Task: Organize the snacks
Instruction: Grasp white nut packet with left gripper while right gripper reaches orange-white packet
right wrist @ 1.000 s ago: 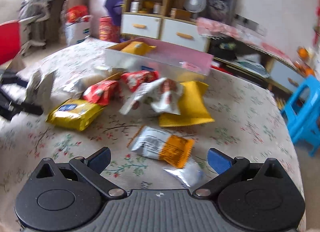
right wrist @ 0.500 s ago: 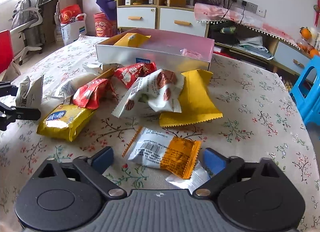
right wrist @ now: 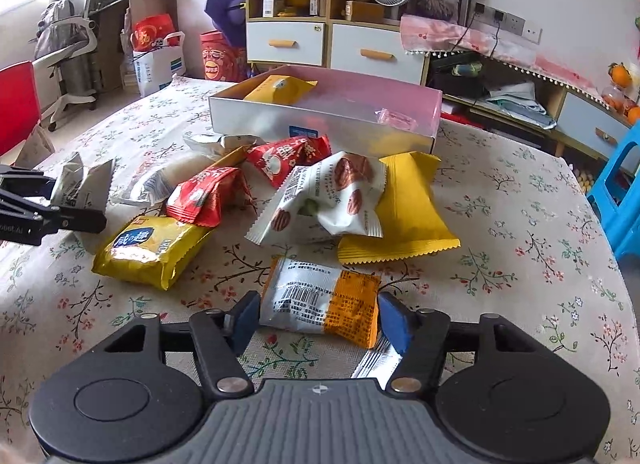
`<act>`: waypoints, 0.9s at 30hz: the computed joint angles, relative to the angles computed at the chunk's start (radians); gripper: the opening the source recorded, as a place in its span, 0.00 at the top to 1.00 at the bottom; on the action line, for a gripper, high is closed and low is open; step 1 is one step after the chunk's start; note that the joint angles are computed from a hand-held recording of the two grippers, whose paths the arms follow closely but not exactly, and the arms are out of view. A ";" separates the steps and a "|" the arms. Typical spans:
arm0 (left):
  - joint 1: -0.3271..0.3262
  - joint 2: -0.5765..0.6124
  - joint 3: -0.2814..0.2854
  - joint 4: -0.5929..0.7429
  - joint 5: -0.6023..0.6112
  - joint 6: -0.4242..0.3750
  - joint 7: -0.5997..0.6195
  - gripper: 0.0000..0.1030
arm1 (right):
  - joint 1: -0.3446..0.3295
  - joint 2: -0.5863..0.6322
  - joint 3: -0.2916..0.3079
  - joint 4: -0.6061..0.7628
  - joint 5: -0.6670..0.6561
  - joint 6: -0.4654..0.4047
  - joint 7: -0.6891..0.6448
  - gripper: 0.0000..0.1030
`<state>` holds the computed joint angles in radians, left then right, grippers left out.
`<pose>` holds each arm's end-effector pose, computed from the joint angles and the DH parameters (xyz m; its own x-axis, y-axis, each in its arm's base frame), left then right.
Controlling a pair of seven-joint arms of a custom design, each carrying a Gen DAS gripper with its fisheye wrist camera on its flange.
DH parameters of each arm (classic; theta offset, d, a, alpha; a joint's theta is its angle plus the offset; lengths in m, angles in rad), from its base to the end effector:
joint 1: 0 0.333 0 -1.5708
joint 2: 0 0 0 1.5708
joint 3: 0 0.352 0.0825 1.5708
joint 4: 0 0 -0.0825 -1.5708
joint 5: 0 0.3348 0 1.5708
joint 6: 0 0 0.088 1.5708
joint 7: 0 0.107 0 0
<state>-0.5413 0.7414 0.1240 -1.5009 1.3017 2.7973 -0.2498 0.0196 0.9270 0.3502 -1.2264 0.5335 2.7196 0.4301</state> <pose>0.6309 -0.3535 0.3208 0.1407 -0.9843 0.1065 -0.6093 -0.1709 -0.7743 0.7680 0.1641 0.3341 0.7542 -0.6566 0.0088 -0.4494 -0.5260 -0.7220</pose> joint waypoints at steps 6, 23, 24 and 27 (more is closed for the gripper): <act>-0.004 -0.010 0.004 -0.006 0.025 0.000 -0.018 0.47 | -0.010 -0.013 0.012 -0.021 0.009 0.009 -0.022 0.53; 0.012 -0.012 -0.017 -0.009 -0.006 -0.004 0.011 0.47 | 0.014 -0.009 -0.021 0.003 0.003 -0.042 0.008 0.42; 0.010 -0.012 -0.014 -0.009 -0.008 -0.003 0.011 0.47 | 0.018 -0.006 -0.025 0.009 0.000 -0.043 0.018 0.42; 0.006 -0.011 -0.009 -0.010 -0.013 0.000 0.010 0.47 | 0.022 0.003 -0.027 0.025 -0.002 -0.046 0.040 0.46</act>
